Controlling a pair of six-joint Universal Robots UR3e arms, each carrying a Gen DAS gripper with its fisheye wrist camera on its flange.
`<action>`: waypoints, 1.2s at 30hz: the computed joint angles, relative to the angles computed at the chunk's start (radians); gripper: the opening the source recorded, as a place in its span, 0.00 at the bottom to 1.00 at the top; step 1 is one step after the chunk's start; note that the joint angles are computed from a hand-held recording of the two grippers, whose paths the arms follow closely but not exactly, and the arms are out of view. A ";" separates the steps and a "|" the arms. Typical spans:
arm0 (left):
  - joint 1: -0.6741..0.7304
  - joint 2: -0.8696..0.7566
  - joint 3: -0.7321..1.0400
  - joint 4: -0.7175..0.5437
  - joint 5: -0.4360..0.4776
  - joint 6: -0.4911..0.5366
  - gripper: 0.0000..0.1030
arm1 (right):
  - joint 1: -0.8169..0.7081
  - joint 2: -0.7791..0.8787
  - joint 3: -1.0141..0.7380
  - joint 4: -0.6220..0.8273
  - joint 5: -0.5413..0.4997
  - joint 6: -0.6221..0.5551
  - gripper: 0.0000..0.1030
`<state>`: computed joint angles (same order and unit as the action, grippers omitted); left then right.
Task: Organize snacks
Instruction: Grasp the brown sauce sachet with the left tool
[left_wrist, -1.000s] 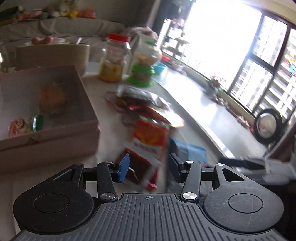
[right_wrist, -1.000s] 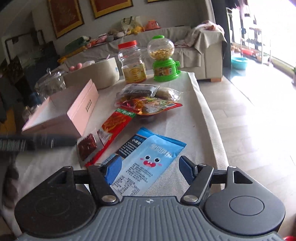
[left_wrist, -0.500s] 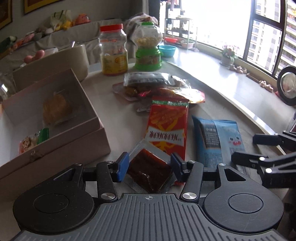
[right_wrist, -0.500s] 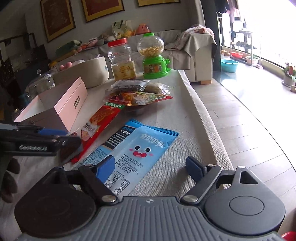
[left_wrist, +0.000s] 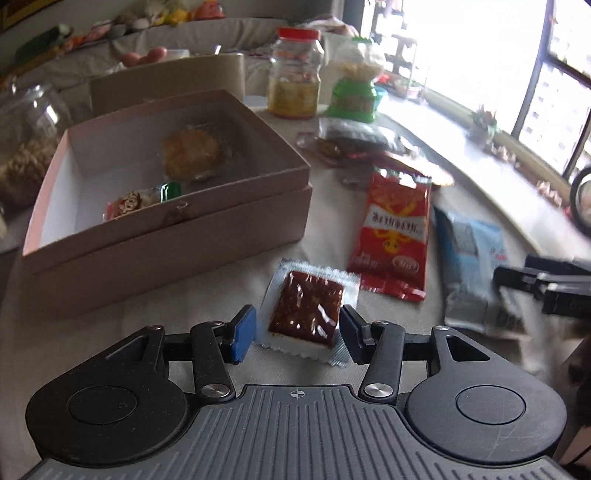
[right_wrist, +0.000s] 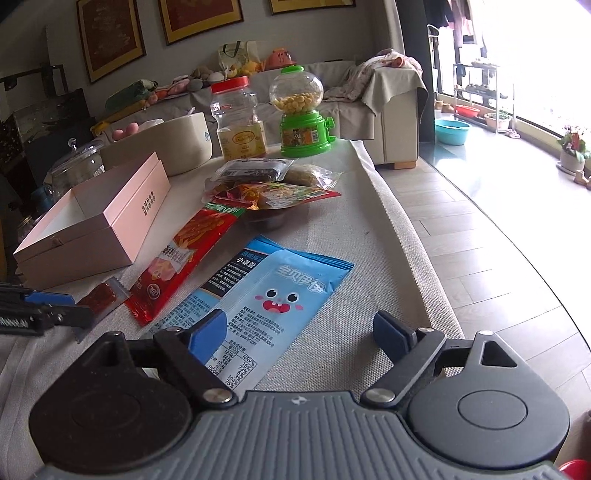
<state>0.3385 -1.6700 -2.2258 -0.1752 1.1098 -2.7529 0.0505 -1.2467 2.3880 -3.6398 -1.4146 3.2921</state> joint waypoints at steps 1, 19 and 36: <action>0.012 -0.001 0.000 0.003 -0.029 -0.001 0.53 | 0.000 0.001 0.000 -0.002 -0.001 0.001 0.85; -0.081 -0.060 0.141 -0.197 -0.009 0.243 0.77 | -0.029 -0.035 -0.017 0.103 0.076 -0.041 1.00; 0.372 0.511 -0.285 -0.482 -0.209 0.321 0.54 | 0.281 0.163 -0.661 0.583 -0.128 0.136 0.96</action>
<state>0.7107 -1.1586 -2.5113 -0.6568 0.9006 -2.4323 0.3320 -1.0833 1.7272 -3.0573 -1.5428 3.4282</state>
